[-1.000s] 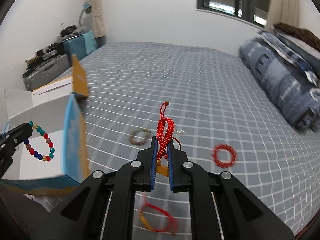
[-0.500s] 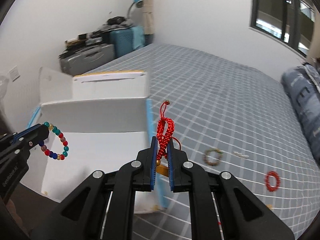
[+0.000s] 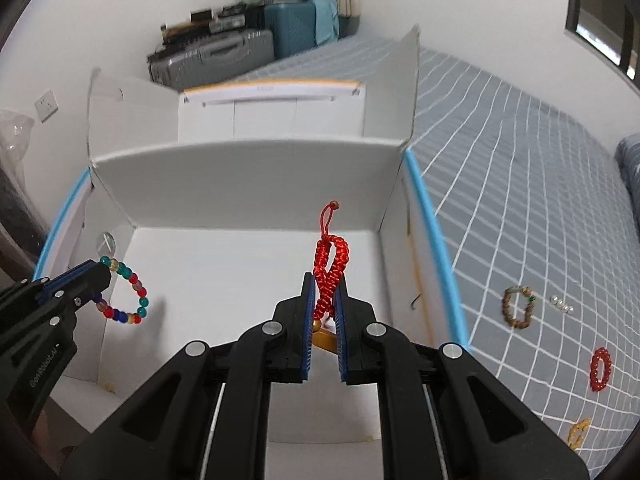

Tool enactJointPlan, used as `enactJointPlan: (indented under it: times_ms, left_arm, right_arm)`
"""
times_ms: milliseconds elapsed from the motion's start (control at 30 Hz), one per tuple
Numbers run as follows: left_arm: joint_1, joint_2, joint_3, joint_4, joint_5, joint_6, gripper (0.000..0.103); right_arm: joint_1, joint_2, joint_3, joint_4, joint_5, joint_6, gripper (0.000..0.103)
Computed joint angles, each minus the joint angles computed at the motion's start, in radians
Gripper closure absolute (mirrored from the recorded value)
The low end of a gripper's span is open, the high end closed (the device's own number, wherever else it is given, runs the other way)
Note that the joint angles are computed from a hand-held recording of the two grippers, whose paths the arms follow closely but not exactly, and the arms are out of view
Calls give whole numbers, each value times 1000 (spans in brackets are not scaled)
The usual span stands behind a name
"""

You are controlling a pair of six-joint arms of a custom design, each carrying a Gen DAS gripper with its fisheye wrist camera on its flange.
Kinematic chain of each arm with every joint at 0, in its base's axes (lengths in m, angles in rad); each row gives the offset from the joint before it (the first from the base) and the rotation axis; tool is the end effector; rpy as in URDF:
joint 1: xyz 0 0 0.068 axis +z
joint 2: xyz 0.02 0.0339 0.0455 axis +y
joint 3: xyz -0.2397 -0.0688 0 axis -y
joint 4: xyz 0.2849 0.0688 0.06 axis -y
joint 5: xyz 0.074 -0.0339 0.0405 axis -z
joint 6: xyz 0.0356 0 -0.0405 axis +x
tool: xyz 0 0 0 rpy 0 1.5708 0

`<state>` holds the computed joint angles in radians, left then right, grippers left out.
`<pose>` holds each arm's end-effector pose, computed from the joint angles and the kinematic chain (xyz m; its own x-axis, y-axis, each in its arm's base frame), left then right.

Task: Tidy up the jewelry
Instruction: 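Lower both bracelets into the white box and open both grippers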

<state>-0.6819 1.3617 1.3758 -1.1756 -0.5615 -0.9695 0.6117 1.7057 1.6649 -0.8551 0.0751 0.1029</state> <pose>0.2415 -0.1717 0.3165 -0.7072 -0.3249 -0.6279 -0.3786 0.9241 -0.0518 0.3354 0.2320 0.3139 -0.6907 -0.3594 -0.6275 -0.4658 0.8849 0.0059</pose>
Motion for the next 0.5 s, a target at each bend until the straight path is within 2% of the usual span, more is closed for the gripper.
enactJointPlan:
  times_ms: [167, 333, 500]
  left_arm:
    - [29, 12, -8, -6, 45, -10, 94]
    - [58, 17, -32, 6, 118, -2, 94]
    - [61, 17, -35, -4, 125, 0, 93]
  right_arm:
    - [-19, 136, 152, -171, -38, 31, 94]
    - [-19, 160, 169, -209, -42, 32, 94]
    - [-17, 144, 147, -201, -45, 26, 90]
